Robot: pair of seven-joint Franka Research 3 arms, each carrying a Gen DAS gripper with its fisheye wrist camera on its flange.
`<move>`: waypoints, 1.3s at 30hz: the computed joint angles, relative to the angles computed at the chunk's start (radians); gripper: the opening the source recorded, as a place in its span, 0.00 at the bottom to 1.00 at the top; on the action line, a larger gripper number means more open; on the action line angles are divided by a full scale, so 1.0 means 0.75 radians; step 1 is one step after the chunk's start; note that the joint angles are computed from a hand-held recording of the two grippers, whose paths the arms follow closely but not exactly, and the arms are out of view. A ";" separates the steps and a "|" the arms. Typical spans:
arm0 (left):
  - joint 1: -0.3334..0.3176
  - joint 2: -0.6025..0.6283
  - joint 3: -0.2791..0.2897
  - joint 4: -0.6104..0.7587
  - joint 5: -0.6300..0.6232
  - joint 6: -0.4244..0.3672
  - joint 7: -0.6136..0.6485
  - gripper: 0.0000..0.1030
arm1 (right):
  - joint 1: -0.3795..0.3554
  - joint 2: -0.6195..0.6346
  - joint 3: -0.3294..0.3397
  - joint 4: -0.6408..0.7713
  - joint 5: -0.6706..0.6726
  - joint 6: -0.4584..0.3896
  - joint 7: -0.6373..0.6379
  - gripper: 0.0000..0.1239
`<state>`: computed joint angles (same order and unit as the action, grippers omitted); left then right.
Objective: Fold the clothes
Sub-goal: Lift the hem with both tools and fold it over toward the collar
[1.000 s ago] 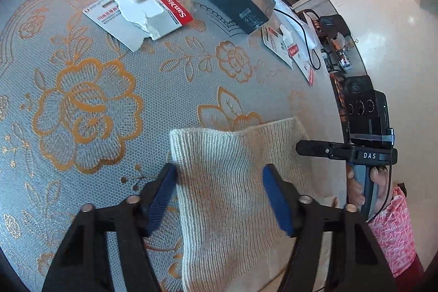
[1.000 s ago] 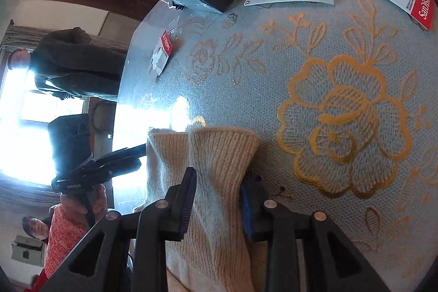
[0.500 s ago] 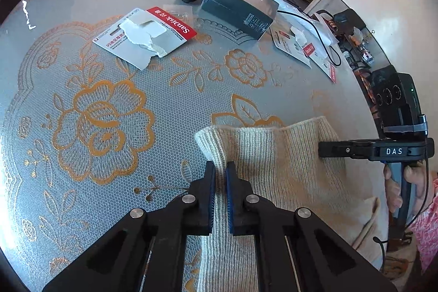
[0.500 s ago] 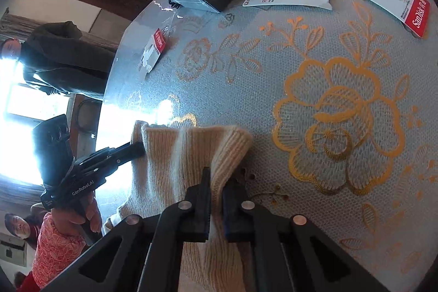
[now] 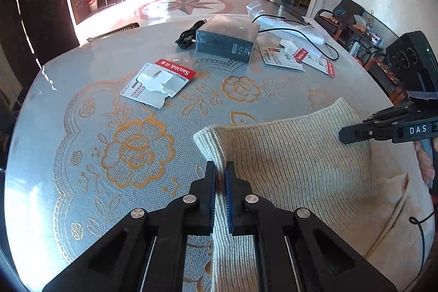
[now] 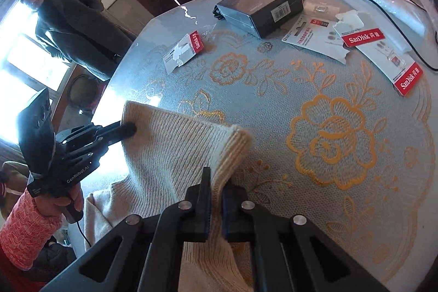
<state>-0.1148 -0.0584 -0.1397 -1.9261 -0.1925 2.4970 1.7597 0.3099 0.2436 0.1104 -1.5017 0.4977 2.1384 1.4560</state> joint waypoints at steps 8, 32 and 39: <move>-0.050 -0.261 0.010 -0.243 0.138 0.214 0.023 0.06 | 0.051 -0.231 0.009 -0.198 -0.131 0.114 -0.137 0.04; -0.268 -1.295 -0.063 -1.187 0.709 0.396 -0.028 0.06 | 0.188 -0.970 0.306 -1.091 -0.920 0.475 -0.309 0.04; -0.451 -1.482 -0.043 -1.361 0.809 0.273 0.168 0.08 | 0.217 -1.082 0.348 -1.262 -1.030 0.518 -0.423 0.06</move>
<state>-0.4528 -1.1700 -0.1720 -2.9472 0.4145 2.7020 1.8853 0.4727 -0.5677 0.3717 -2.4485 -0.2748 2.5266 1.1384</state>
